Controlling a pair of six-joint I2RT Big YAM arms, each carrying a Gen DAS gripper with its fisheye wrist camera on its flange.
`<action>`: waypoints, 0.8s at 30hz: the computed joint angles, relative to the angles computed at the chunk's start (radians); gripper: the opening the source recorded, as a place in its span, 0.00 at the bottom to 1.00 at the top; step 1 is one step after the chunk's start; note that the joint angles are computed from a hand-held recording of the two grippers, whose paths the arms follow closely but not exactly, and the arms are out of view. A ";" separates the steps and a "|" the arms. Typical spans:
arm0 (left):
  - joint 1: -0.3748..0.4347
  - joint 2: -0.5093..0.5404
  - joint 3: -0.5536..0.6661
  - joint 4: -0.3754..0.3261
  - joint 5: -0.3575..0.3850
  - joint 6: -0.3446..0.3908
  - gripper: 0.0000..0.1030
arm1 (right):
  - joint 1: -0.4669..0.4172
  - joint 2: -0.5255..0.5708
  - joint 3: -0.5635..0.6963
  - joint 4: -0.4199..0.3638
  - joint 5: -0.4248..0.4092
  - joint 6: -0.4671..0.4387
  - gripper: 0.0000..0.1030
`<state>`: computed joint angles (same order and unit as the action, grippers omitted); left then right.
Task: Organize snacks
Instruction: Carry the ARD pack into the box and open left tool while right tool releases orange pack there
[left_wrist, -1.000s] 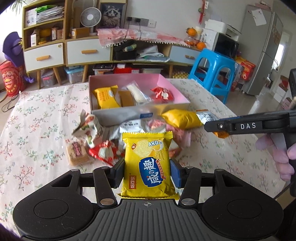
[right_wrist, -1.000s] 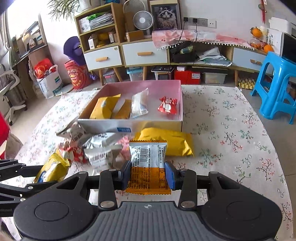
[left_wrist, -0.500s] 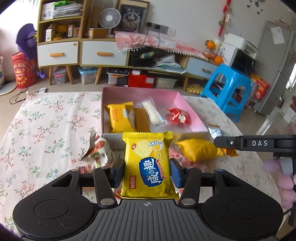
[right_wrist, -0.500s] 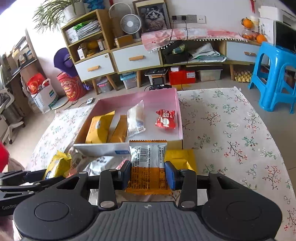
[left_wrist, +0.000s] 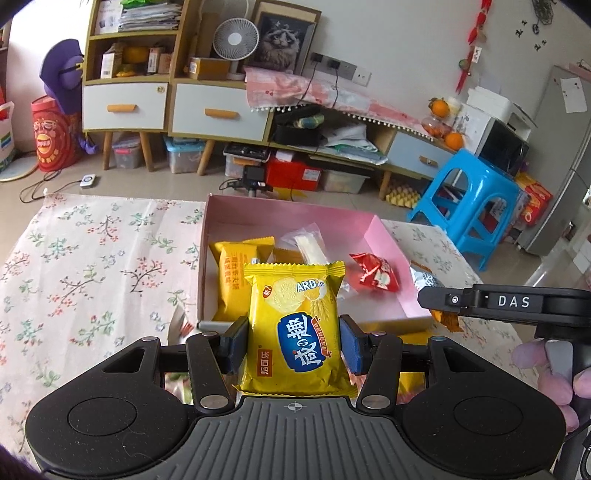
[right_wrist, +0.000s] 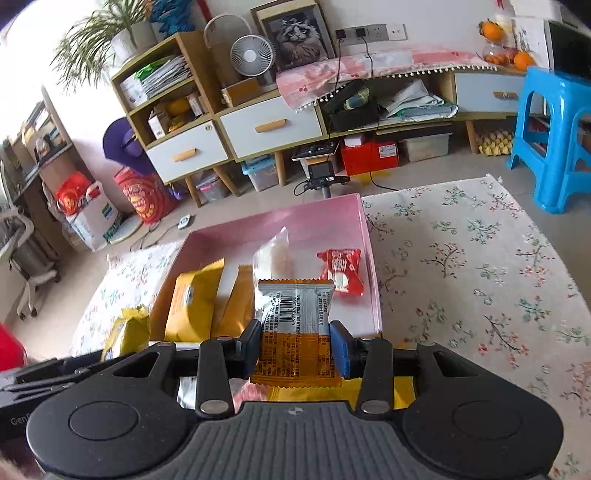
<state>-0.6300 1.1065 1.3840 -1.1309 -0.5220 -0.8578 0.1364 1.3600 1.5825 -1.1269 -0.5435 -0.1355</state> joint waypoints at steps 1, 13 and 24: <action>0.012 0.008 0.003 0.005 0.011 0.007 0.47 | -0.001 0.011 0.005 0.007 -0.009 0.017 0.29; 0.098 0.134 0.044 0.077 0.068 0.059 0.47 | 0.007 0.085 0.031 0.076 -0.014 0.106 0.30; 0.113 0.180 0.043 0.106 0.063 0.066 0.45 | 0.015 0.099 0.030 0.067 0.016 0.088 0.32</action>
<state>-0.5172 1.2867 1.4265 -1.0244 -0.4592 -0.7920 0.1518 1.4589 1.6127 -1.0597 -0.5278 -0.0473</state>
